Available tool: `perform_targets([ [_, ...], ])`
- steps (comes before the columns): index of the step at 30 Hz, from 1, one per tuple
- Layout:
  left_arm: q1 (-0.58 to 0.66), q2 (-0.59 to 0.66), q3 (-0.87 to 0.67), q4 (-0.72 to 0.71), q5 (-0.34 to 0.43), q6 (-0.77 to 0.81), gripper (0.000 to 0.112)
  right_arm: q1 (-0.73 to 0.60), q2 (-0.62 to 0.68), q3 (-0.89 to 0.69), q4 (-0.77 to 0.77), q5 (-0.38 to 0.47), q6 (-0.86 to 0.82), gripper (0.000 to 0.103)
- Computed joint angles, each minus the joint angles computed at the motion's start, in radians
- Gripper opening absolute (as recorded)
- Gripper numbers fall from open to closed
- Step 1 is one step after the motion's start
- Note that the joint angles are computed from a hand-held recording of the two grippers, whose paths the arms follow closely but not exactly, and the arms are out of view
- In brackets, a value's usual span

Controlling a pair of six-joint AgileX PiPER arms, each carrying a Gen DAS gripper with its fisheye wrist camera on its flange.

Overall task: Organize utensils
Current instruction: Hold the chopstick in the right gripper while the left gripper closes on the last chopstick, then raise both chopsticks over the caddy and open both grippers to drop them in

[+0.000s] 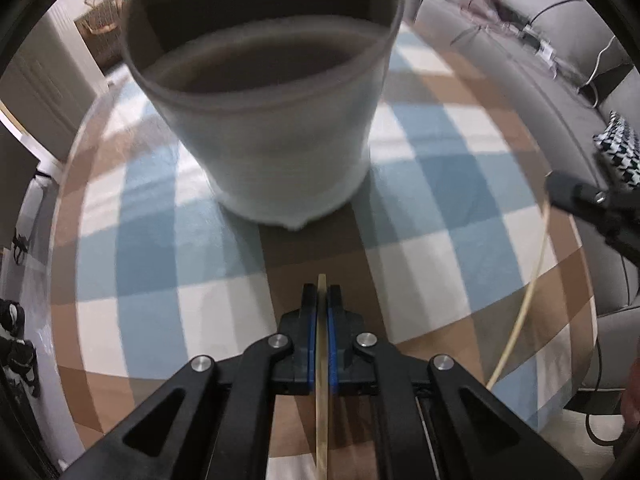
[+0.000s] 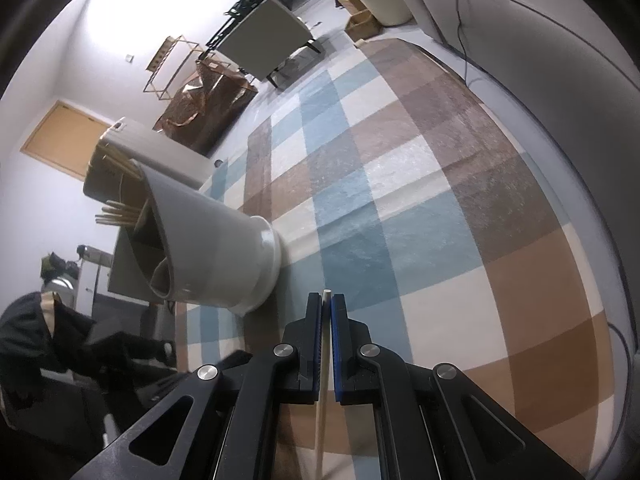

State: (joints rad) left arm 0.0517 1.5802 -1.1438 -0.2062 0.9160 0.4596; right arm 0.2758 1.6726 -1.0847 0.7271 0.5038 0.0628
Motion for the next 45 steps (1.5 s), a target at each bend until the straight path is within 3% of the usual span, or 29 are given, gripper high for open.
perform_targets([
  [6, 0.125, -0.086, -0.003, -0.164, -0.02, 0.173, 0.0, 0.039, -0.025, -0.009, -0.08, -0.026, 0.048, 0.004],
  [13, 0.281, -0.101, -0.044, -0.369, 0.04, 0.319, 0.0, 0.088, -0.054, -0.021, -0.179, -0.053, 0.117, 0.004],
  [15, 0.234, -0.082, -0.028, -0.371, 0.001, 0.281, 0.0, 0.097, -0.062, -0.022, -0.198, -0.062, 0.135, 0.004],
  [18, 0.258, -0.061, -0.023, -0.426, 0.009, 0.309, 0.0, 0.103, -0.062, -0.028, -0.21, -0.063, 0.155, 0.004],
  [23, 0.248, -0.119, -0.021, -0.404, -0.006, 0.275, 0.0, 0.116, -0.075, -0.044, -0.237, -0.064, 0.173, 0.004],
  [29, 0.219, -0.139, -0.025, -0.389, -0.032, 0.271, 0.0, 0.193, -0.099, -0.084, -0.448, -0.086, 0.289, 0.004],
  [37, 0.235, -0.085, -0.162, -0.357, 0.056, 0.212, 0.0, 0.313, -0.124, -0.158, -0.835, -0.113, 0.56, 0.003],
  [45, 0.279, 0.006, -0.455, -0.409, 0.224, 0.146, 0.0, 0.334, -0.095, -0.354, -0.894, -0.022, 0.56, 0.003],
])
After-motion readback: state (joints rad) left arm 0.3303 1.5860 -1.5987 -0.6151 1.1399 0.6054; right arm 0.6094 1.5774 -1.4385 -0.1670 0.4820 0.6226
